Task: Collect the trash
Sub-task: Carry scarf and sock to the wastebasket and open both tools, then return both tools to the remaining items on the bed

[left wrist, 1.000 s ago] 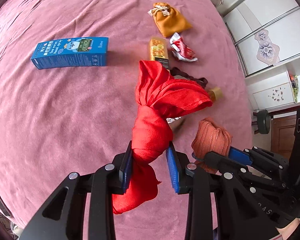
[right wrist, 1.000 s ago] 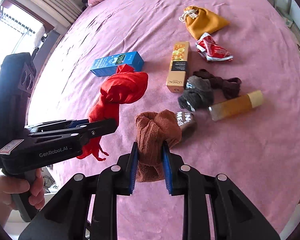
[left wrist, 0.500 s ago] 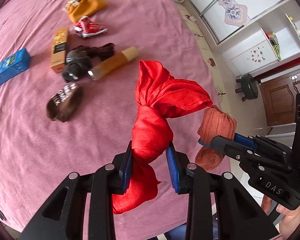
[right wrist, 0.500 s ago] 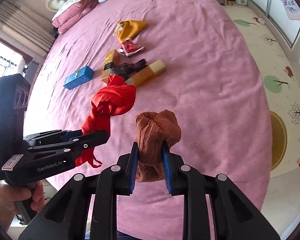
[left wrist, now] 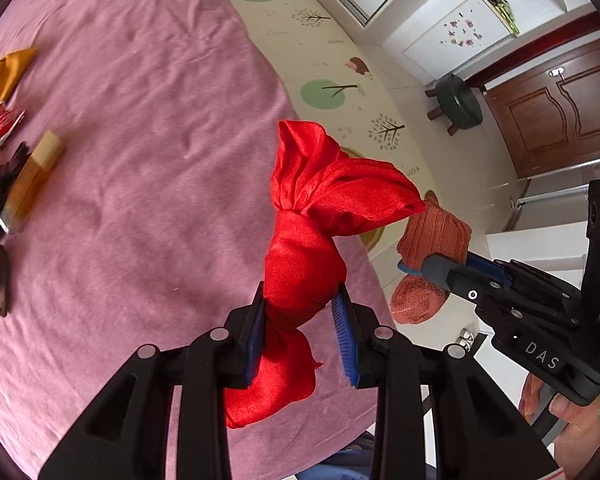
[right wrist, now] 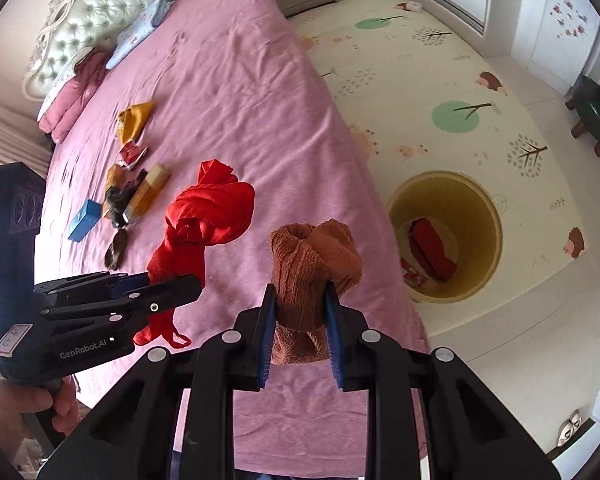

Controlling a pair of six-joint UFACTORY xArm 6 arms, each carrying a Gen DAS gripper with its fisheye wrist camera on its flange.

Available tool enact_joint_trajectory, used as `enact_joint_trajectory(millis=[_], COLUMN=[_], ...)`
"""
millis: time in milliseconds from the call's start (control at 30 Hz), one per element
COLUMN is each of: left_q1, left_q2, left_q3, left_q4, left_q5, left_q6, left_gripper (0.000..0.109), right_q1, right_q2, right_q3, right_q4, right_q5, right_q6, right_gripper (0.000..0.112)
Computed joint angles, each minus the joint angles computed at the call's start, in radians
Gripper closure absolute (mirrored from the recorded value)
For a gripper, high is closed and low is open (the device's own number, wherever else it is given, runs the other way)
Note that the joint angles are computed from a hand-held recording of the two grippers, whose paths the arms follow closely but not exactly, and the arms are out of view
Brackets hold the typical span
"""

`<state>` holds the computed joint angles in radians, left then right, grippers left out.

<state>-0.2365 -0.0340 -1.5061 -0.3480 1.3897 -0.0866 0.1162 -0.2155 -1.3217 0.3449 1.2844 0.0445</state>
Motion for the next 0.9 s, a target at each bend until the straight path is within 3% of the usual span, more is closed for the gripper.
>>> enact_joint_trajectory(millis=[233, 433, 467, 533, 567, 600, 767, 900], left_q1=[-0.109, -0.166, -0.174, -0.189, -0.197, -0.206, -0.223, -0.213], left_q2=[0.26, 0.474, 0.511, 0.588, 0.623, 0.658, 0.789, 0.703], left_q3=[-0.272, -0.546, -0.603, -0.728, -0.789, -0.852, -1.092, -0.958], left_q4=[-0.03, -0.066, -0.073, -0.072, -0.064, -0.042, 0.005, 0.02], left_q5=[0.015, 0.063, 0.079, 0.126, 0.145, 0.164, 0.263, 0.213], left_q6=[-0.037, -0.05, -0.045, -0.037, -0.034, -0.034, -0.018, -0.014], left_gripper=[0.077, 0.075, 0.072, 0.054, 0.037, 0.027, 0.027, 0.027], right_q1=[-0.172, -0.254, -0.264, -0.282, -0.288, -0.294, -0.322, -0.316], right_q2=[0.041, 0.082, 0.084, 0.088, 0.091, 0.092, 0.098, 0.096], right_q3=[0.02, 0.007, 0.007, 0.005, 0.003, 0.003, -0.003, -0.01], right_q4=[-0.007, -0.006, -0.01, -0.019, -0.03, -0.043, -0.056, -0.055], right_q5=[-0.024, -0.048, -0.059, -0.074, -0.082, -0.09, -0.094, -0.082], right_q6=[-0.048, -0.065, -0.065, -0.073, -0.072, -0.068, -0.047, -0.043], right_gripper=[0.089, 0.086, 0.082, 0.074, 0.068, 0.066, 0.066, 0.066])
